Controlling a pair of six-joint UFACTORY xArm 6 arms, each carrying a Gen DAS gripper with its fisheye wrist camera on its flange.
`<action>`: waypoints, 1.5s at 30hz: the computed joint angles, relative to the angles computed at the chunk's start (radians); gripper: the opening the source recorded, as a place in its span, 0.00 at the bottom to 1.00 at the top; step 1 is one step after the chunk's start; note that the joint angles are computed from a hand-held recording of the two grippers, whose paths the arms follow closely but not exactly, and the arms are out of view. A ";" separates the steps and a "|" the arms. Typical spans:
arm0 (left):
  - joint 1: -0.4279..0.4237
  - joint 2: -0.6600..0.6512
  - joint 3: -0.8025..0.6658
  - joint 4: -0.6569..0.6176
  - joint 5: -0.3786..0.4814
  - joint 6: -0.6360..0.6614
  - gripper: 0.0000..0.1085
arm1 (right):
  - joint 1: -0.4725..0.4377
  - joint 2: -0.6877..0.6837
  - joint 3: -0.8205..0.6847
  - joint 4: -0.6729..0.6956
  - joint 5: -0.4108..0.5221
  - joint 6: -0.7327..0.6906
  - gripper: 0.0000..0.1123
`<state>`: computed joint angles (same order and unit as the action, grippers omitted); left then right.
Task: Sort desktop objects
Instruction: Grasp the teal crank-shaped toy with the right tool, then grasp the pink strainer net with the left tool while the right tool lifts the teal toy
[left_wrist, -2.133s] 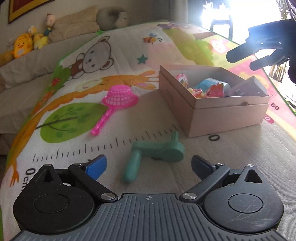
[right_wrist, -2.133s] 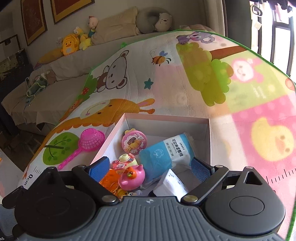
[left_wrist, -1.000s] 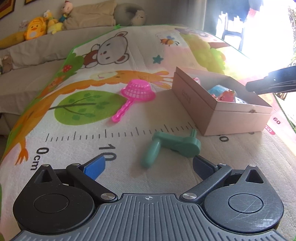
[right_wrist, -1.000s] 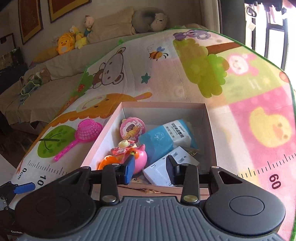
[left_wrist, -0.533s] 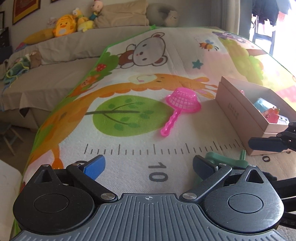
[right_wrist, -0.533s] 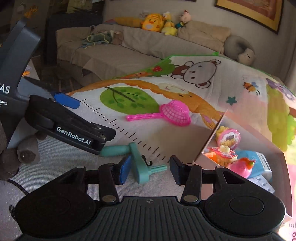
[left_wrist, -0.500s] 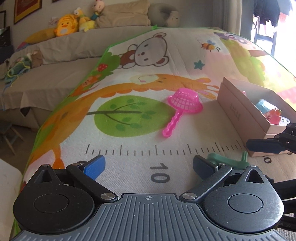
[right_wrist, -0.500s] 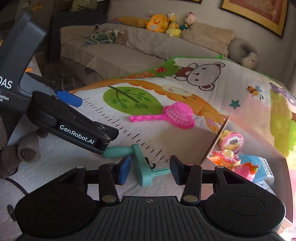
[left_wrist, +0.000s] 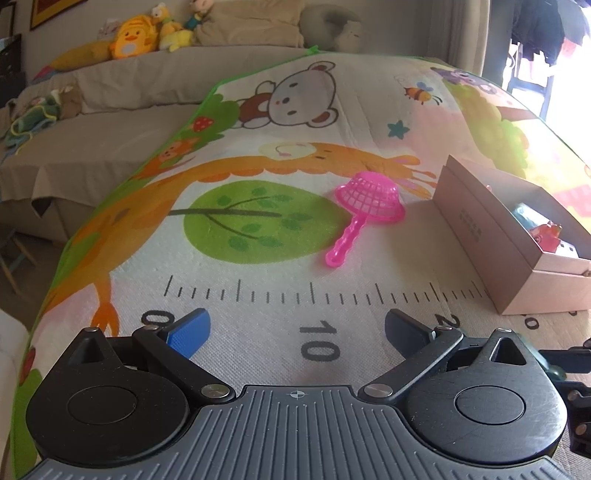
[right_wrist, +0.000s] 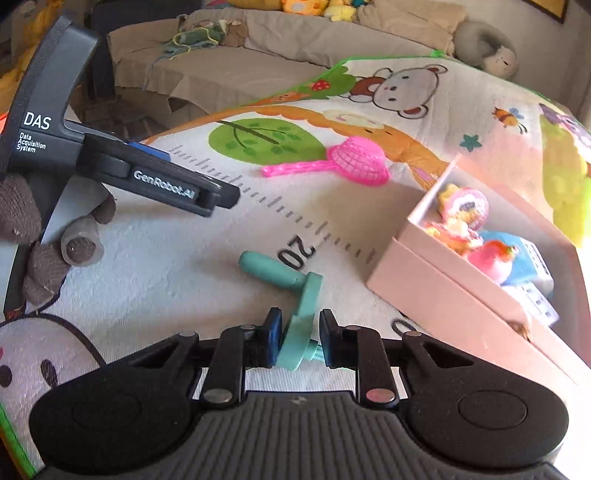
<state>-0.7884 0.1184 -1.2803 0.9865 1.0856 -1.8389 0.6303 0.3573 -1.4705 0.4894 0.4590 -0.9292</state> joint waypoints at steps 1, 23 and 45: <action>0.000 0.003 -0.003 0.000 -0.004 0.006 0.95 | -0.010 -0.008 0.014 -0.020 -0.017 0.029 0.19; 0.079 0.137 -0.170 -0.015 -0.058 0.225 0.95 | -0.104 0.046 0.045 0.167 -0.255 0.146 0.72; 0.224 0.477 -0.672 -0.190 -0.036 0.600 0.65 | -0.105 0.028 0.045 0.551 -0.283 -0.088 0.92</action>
